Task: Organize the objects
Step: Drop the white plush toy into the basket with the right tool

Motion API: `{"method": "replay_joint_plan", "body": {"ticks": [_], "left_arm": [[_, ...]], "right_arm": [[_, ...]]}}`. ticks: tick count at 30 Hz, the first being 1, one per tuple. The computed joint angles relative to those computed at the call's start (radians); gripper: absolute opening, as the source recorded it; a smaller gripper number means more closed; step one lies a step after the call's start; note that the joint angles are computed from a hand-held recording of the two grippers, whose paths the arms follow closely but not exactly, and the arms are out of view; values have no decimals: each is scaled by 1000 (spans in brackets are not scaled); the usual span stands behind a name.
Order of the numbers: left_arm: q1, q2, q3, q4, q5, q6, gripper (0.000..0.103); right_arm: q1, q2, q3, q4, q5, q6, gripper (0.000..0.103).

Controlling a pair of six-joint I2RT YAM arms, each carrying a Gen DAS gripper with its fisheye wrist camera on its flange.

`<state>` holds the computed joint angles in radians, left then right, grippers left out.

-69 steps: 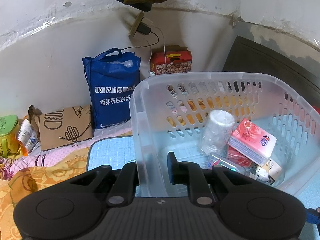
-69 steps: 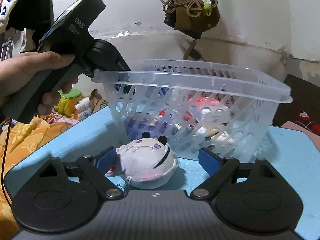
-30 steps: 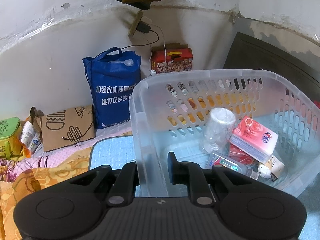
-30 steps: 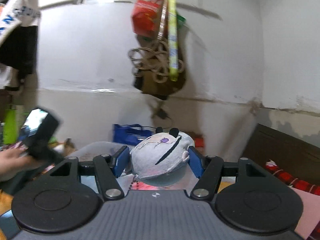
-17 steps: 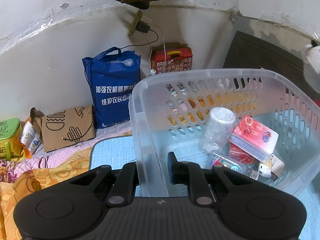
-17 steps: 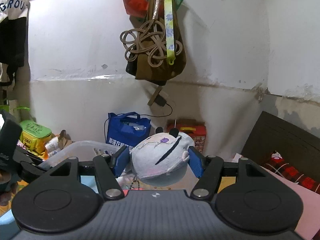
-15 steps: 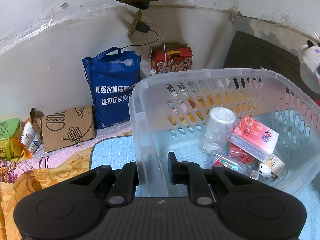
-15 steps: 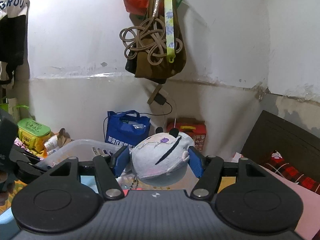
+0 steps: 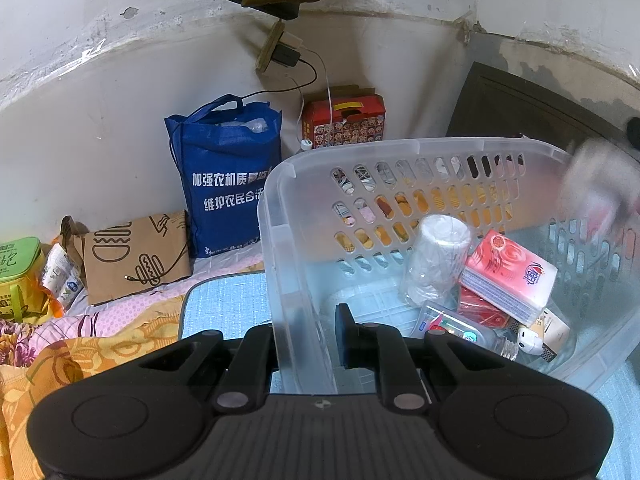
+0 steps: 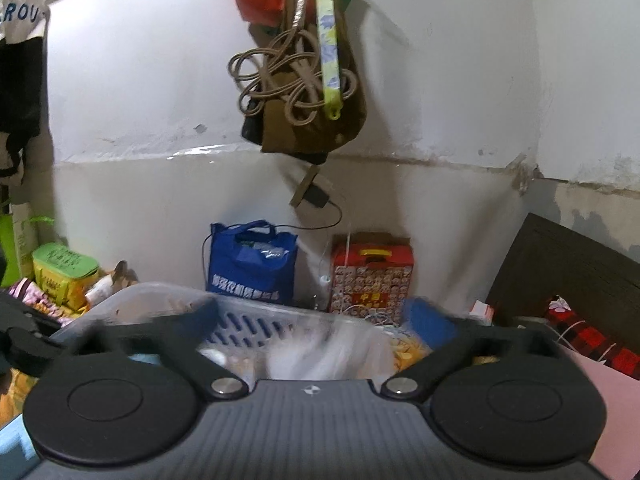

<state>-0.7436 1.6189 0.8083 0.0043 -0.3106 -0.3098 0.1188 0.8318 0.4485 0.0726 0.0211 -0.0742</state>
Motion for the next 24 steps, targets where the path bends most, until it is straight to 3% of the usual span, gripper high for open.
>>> {"method": "replay_joint_plan", "body": {"ticks": [6,10,15,24], "left_arm": [[1,-2,3,-3,2,0,19],[0,-2,5,-5,0,-2,19],[6,-3,3,-2,5,2,19],[14,-3,0,6,12,7,20]], "right_arm": [[-103,-35,39,-102,-92,14,103],[-106,-53,48,-166,-75,-36,103],[-165,-73,60,-227,-166,-12,103],[-154,-54,57,-272,-150,-1,103]]}}
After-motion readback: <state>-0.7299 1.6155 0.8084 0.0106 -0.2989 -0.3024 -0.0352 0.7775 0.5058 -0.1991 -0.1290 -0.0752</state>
